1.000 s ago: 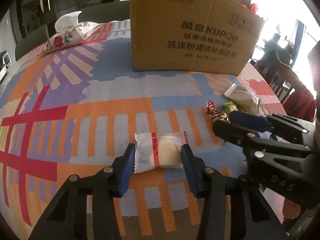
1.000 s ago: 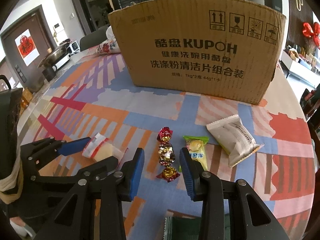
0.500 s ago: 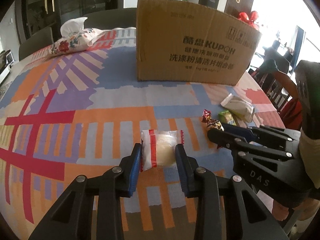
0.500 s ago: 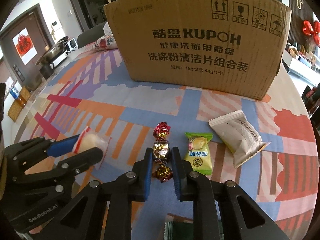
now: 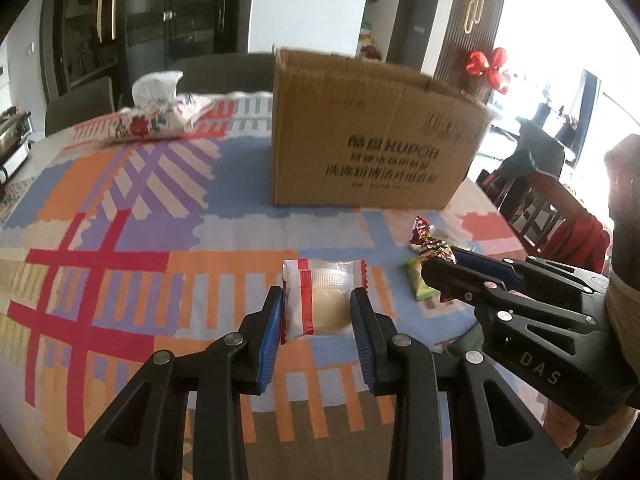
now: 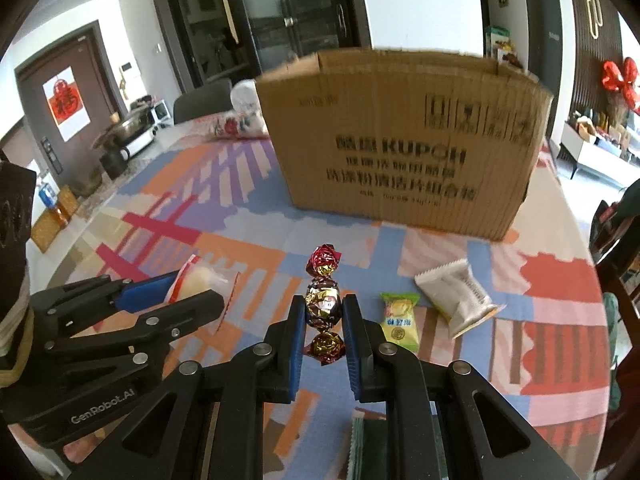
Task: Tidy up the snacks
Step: 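Carry both snacks over the box and open both grippers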
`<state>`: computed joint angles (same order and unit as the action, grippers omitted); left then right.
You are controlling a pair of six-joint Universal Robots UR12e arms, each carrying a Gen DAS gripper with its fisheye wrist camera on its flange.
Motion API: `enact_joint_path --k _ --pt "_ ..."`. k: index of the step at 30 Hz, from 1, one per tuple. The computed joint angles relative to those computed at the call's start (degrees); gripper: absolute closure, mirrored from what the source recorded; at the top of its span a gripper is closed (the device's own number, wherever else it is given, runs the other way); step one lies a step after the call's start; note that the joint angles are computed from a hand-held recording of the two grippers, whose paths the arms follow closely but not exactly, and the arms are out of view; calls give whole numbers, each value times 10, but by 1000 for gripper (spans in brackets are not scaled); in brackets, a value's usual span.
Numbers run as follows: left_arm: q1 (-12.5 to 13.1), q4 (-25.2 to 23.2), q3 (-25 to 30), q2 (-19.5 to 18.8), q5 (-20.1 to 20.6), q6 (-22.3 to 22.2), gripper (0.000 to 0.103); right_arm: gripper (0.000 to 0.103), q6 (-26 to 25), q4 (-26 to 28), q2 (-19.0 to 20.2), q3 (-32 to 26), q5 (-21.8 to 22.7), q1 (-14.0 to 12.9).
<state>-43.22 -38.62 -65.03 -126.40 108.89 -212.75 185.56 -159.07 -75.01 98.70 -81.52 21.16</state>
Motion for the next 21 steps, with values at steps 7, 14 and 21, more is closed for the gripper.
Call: enact_joint_path --k 7,14,21 --pt "-8 35 5 8 32 22 69 83 2 -40 -20 9 -3 -2" --pt "-10 56 36 1 46 60 69 83 -10 -80 -32 5 -14 -4" --pt "-6 65 88 -17 56 104 69 83 -14 -103 -31 -15 -22 -9"
